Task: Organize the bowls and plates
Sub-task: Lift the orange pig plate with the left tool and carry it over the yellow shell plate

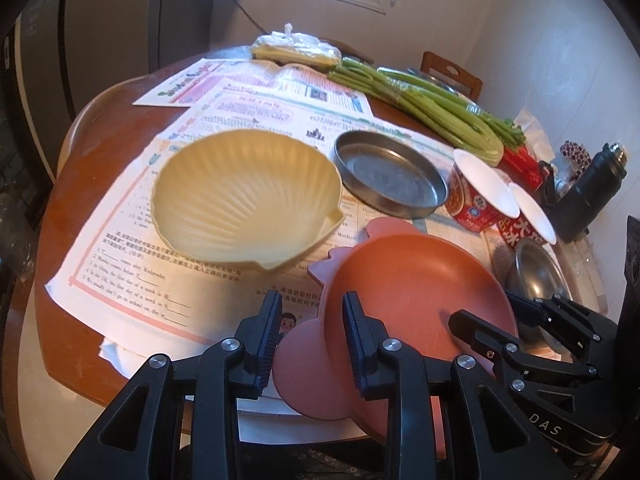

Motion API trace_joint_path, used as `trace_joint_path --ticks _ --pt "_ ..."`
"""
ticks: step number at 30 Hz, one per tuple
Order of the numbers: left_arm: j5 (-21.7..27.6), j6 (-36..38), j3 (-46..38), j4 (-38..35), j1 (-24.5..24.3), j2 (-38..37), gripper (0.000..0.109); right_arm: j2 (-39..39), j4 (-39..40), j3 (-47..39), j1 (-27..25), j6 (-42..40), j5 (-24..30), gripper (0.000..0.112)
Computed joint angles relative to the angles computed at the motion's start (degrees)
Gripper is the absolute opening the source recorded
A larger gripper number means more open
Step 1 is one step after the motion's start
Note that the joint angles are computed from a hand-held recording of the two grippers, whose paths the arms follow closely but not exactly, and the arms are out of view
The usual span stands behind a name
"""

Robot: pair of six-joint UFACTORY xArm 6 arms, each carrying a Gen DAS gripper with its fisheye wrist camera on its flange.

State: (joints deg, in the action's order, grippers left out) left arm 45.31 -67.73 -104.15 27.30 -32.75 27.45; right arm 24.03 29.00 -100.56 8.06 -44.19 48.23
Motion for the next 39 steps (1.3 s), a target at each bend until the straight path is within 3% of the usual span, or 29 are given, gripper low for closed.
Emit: trace_joint_path --ticks 22,28,39 --pt "-1.0 -2.8 3.1 4.4 1.6 -4.2 0.032 0.1 2.2 -4.7 1.6 0.1 1.4 0.047" --pt "-1.8 -3.7 4.7 5.5 3.7 -5.8 0.033 3.9 1.4 -11.2 3.3 0.8 3.0 0.047" --pt "-0.2 -2.8 4.0 7.5 7.4 -6.7 0.034 15.7 1.5 -30.6 6.2 3.6 8.8 0.047"
